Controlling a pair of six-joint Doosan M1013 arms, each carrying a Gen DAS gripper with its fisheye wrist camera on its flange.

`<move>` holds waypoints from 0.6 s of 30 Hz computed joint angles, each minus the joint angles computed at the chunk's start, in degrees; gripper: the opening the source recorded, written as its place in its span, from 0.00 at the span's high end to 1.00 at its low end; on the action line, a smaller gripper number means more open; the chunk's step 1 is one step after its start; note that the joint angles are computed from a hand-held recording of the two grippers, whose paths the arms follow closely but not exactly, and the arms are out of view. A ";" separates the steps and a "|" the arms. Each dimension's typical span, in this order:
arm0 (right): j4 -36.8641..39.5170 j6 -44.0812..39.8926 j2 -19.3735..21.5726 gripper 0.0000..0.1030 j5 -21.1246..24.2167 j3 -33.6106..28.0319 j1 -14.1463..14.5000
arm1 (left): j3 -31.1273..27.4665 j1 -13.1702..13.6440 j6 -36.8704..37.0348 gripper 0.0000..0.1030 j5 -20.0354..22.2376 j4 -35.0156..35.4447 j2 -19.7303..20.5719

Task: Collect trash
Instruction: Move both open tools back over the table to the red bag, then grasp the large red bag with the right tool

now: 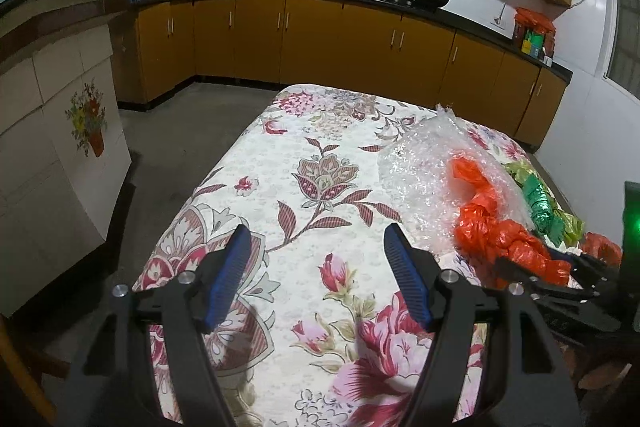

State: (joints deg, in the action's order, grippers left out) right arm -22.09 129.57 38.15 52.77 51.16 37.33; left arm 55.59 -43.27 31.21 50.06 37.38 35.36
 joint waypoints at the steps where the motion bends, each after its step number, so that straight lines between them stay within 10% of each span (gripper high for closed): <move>1: 0.37 -0.72 0.19 0.45 0.35 -0.25 0.03 | -0.03 -0.01 0.03 0.34 -0.02 -0.09 0.02; 18: -5.47 7.98 -9.12 0.54 -9.89 12.88 0.80 | -4.77 -0.82 6.14 0.34 -1.23 -3.90 2.42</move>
State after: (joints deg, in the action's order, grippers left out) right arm -27.56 137.56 29.03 42.88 64.04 38.13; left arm 50.83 -44.08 37.35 48.83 33.48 37.78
